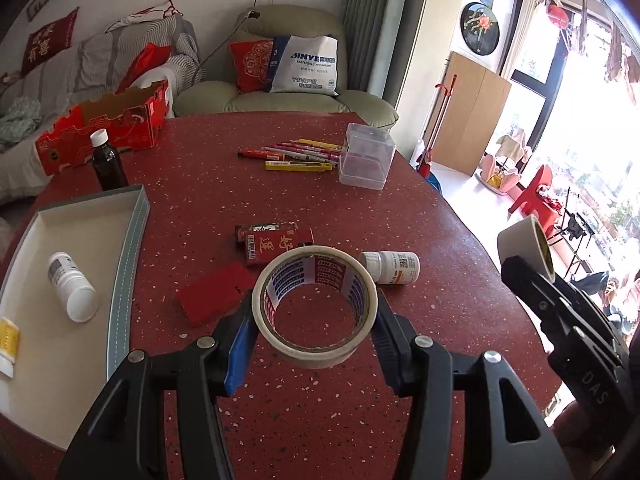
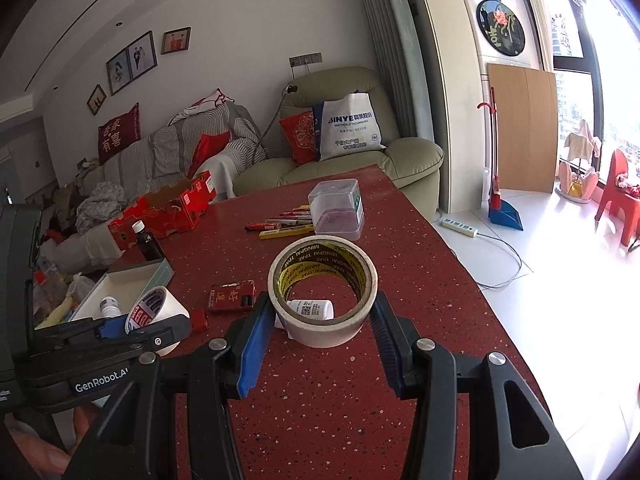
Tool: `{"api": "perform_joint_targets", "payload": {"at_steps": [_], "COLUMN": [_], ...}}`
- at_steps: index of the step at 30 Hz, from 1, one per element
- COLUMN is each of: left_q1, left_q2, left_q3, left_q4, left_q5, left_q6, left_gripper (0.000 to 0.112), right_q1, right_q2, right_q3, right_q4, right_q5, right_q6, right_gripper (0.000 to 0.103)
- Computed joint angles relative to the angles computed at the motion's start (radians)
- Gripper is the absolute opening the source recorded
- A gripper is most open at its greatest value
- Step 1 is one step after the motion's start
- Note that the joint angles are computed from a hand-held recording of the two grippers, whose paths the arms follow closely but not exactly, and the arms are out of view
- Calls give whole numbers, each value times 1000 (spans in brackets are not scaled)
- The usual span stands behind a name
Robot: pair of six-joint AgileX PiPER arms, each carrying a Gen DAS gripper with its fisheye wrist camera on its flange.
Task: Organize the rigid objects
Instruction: 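Carry both tape rolls toward the white tray with both tools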
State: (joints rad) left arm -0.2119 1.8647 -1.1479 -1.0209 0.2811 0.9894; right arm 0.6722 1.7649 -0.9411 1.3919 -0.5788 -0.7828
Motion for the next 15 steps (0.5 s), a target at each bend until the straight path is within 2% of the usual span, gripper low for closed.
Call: {"api": "perform_joint_targets", "payload": {"at_steps": [3, 8, 13, 15], "left_q1": [15, 60, 90, 91], "left_q2": [-41, -70, -70, -50], "left_q3": [76, 142, 136, 102], "left_q4": [-195, -338, -315, -230], "left_q5": [-25, 0, 32, 36], "left_q6": [218, 372, 346, 252], "left_gripper": [57, 57, 57, 57], "right_q1": [40, 72, 79, 58], "right_q2": [1, 23, 40, 58], "right_q3": [13, 13, -15, -48], "right_q4": [-37, -107, -114, -93], "right_q5": [-8, 17, 38, 71], "right_q6": [30, 125, 118, 75], "right_gripper": [50, 50, 50, 50]}}
